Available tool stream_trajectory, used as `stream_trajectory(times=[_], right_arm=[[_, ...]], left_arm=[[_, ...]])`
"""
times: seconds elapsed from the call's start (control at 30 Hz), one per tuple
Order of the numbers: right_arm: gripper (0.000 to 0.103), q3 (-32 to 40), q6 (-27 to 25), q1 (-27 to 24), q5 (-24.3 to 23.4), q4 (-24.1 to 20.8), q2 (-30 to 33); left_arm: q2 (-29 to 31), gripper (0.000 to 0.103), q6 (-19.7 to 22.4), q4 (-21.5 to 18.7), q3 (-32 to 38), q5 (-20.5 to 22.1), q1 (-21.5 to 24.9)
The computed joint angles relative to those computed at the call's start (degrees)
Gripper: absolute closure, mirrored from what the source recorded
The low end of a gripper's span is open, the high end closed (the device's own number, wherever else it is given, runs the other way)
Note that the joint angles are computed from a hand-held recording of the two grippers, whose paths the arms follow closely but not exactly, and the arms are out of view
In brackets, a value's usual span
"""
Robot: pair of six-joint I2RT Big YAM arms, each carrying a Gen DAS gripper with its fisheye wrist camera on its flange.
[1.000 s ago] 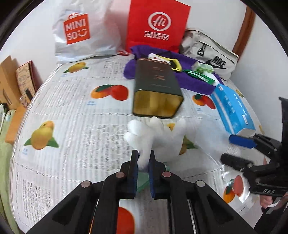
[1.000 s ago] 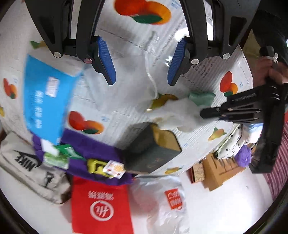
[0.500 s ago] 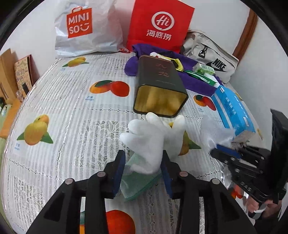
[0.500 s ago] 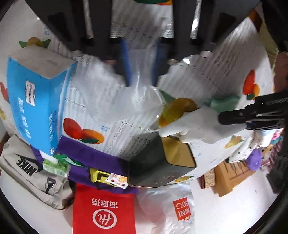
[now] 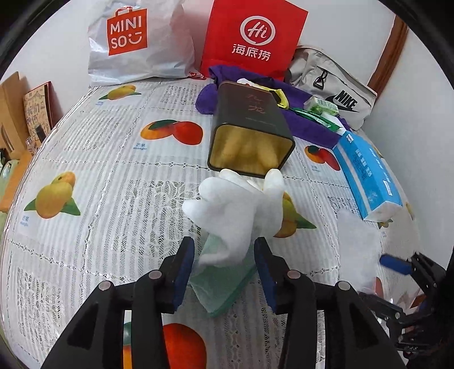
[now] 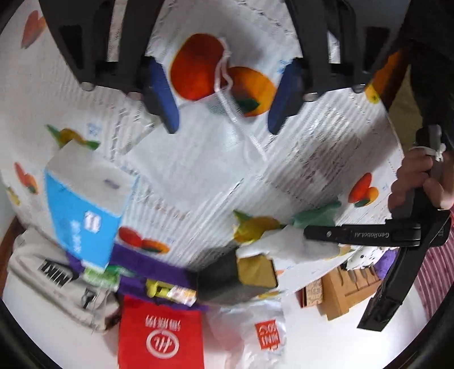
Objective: Organize soft objects
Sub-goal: 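Close the left tool on the white gloves while the right tool grasps the clear plastic bag, then carry the gloves in the left tool while the right tool carries the plastic bag to the towel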
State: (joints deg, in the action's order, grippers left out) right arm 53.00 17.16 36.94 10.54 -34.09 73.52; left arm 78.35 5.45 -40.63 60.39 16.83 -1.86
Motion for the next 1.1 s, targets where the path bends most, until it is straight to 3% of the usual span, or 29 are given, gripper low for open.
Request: stream_trajectory(times=[0.1,0.33,0.4,0.57,0.63,0.73,0.83,0.9,1.0,1.07,1.1], right_arm=[[0.025,0.15,0.38,-1.32,0.33,1.69,0.97],[0.02,2.4,1.11,-2.77,1.12,4.73,5.67],[0.013,3.11,0.76,-2.39,1.68,4.32,6.59],[0.014,3.83,0.13,-1.51,3.42,4.27,7.7],[0.021,3.01,-0.8,-1.46,3.04,5.36,7.06],[0.038,1.81,-1.11,-1.19,3.18,6.32,6.01],[0.062,0.38,-1.52,-1.05,2.95,7.56,4.79],[0.085,-0.3,-1.45,-1.14,2.54,7.66,4.01],[0.094,-1.43,-0.66,-1.52,0.86,6.94,2.47],[0.095,-2.26,0.01,-1.7,0.26,6.66,1.42],[0.096,-2.82,0.52,-1.75,0.19,6.47,0.75]], left_arm=[[-0.46,0.058,-0.26,-0.08,-0.16,1.06,0.12],[-0.83,0.036,0.0,0.57,-0.17,3.35,-0.09],[0.01,0.031,-0.09,1.23,0.44,2.43,-0.87],[4.05,0.031,-0.08,1.38,3.17,-2.52,-3.75],[5.52,0.031,-0.56,1.11,3.97,-4.46,-4.6],[5.44,0.031,-0.95,3.74,2.98,-6.26,-5.25],[5.22,0.032,-0.37,4.78,2.32,-8.74,-6.15],[4.98,0.036,-0.44,5.48,1.88,-10.84,-6.68],[4.83,0.04,-0.72,5.82,1.7,-11.75,-6.77],[4.59,0.047,-1.56,6.2,1.49,-12.42,-6.7],[4.31,0.057,-1.87,6.64,1.19,-12.41,-6.55]])
